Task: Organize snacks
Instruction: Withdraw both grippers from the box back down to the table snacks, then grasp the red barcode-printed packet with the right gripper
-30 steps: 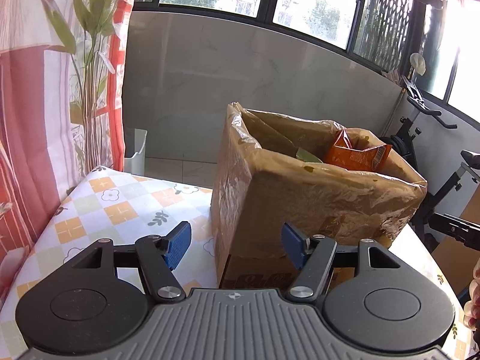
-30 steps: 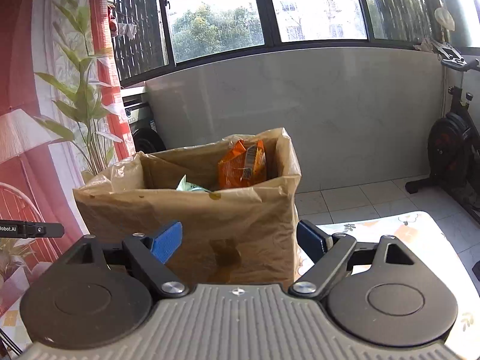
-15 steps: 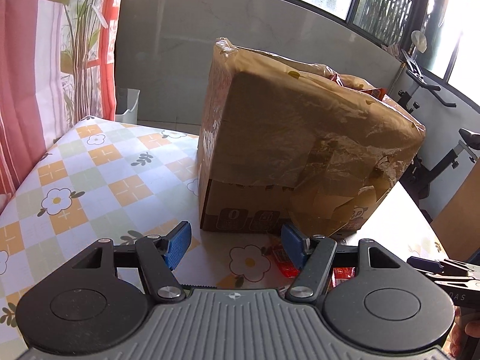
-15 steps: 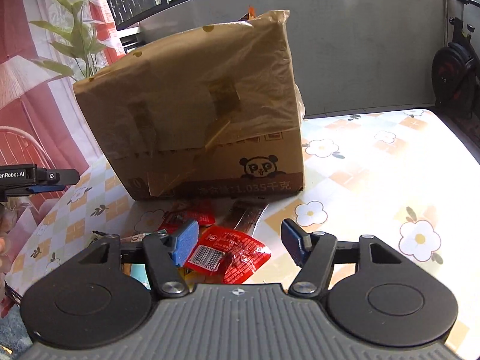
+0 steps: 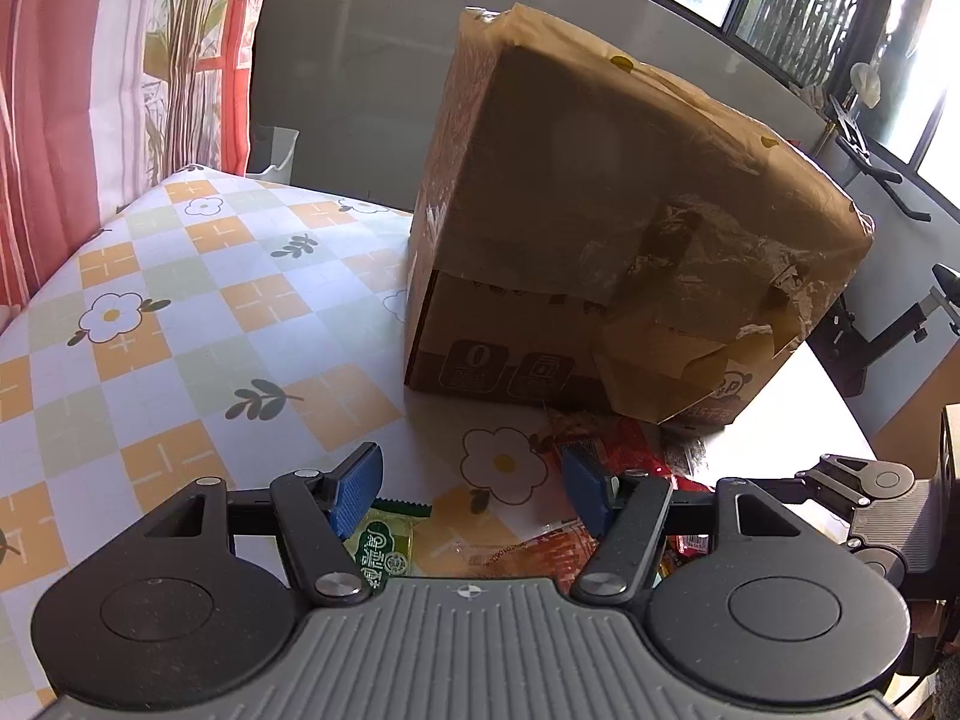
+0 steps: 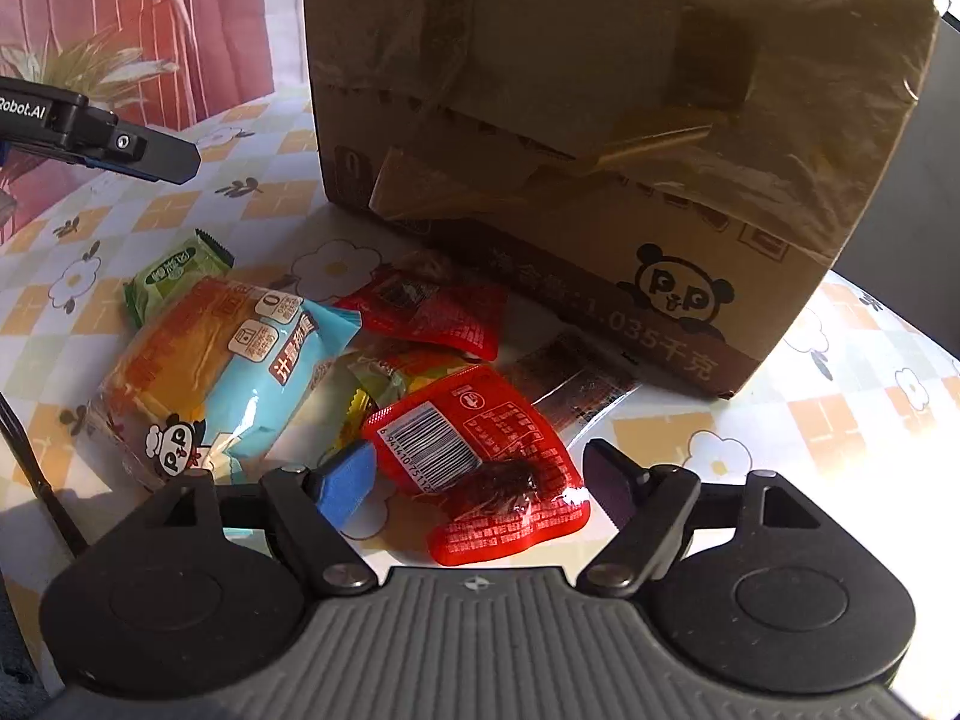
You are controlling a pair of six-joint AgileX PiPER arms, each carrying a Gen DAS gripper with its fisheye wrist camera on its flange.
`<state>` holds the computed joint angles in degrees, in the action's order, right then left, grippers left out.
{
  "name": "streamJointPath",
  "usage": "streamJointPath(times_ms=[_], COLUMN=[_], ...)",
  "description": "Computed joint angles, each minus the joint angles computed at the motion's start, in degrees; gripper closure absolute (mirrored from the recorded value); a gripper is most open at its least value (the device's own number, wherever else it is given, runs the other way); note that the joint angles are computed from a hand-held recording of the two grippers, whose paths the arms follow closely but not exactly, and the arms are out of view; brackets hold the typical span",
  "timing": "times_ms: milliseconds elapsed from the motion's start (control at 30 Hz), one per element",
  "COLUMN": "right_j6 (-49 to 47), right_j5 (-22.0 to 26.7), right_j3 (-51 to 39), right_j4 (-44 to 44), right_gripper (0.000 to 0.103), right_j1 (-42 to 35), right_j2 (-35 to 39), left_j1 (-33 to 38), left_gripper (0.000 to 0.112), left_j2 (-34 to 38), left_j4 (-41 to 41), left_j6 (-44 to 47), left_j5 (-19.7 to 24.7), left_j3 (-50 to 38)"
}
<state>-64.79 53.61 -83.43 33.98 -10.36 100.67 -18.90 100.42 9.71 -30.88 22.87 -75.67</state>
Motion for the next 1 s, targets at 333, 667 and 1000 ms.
streamJointPath(times_ms=[333, 667, 1000], right_j6=[4.5, 6.36, 5.77], right_j5=[4.18, 6.77, 2.89], right_j3=[-1.26, -2.85, 3.24], right_j4=[1.18, -1.71, 3.75], right_gripper=[0.032, 0.026, 0.049], right_j1=[-2.3, -0.92, -2.57], right_j2=[1.97, 1.27, -1.43], left_j1=[-0.52, -2.38, -2.38], left_gripper=[0.044, 0.044, 0.044], left_j2=[-0.71, -2.21, -2.26], left_j4=[-5.81, -9.03, -11.13], left_j6=[5.02, 8.55, 11.19], left_j5=[-1.92, -4.66, -4.7], left_j3=[3.47, 7.22, 8.08])
